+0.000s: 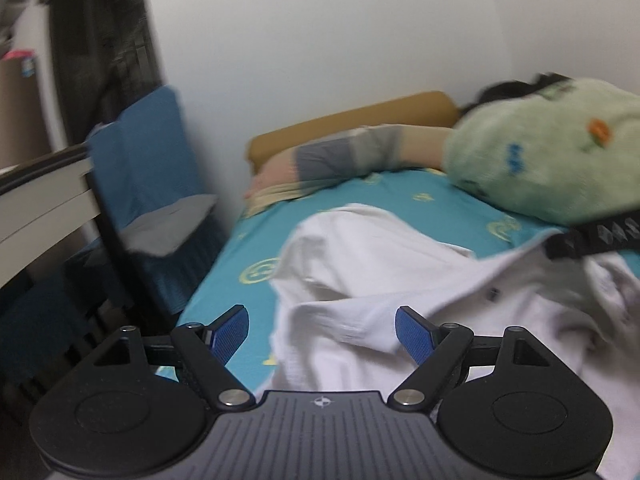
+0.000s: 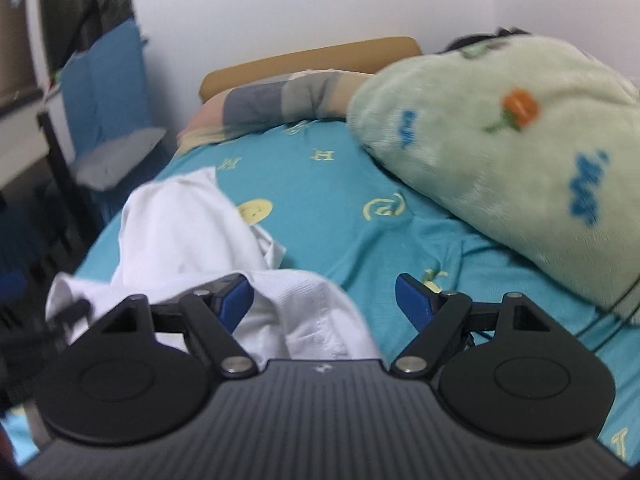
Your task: Fold clothes
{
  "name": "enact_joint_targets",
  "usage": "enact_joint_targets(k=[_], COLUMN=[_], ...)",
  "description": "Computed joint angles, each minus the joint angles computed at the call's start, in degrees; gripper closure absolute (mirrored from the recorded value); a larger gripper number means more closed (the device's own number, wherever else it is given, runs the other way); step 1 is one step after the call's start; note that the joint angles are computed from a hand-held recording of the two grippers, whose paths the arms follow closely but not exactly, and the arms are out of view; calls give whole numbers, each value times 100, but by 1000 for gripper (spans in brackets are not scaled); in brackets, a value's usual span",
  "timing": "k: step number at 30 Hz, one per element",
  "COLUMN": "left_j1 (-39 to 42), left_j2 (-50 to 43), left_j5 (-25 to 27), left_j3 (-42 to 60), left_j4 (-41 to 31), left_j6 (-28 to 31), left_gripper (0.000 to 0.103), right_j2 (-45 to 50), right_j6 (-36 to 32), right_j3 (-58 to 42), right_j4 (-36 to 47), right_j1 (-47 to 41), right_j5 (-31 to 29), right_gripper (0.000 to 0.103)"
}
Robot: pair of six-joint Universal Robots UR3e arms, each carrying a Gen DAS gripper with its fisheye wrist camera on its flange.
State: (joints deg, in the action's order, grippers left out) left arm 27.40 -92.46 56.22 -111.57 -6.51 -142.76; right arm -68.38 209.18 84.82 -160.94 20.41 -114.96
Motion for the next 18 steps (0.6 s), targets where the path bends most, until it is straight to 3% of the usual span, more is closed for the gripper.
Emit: enact_joint_targets(k=[4,8,12,16,18], left_j1=[-43,-550,-1023,-770,-681], left_j2=[63,-560,-1438,-1460,-1426], left_j5=[-285,562,1885,1927,2029], left_j3=[-205,-200,429,863,783], left_j4=[46,1233,2134,1785,2163], left_j6=[491,475,-378,-1548,-1834], left_gripper=[14,14,13,13,13], right_j2=[22,38,14,168,376], right_j6=[-23,-88,-139,-444,-741], right_j3=[-14,3,42,-253,-617], right_j4=[-28,-250,-234,398,840], right_j1=[1,50,-21,-46,74], right_j5=[-3,-92,42,444,417], right_gripper=[23,23,23,23,23])
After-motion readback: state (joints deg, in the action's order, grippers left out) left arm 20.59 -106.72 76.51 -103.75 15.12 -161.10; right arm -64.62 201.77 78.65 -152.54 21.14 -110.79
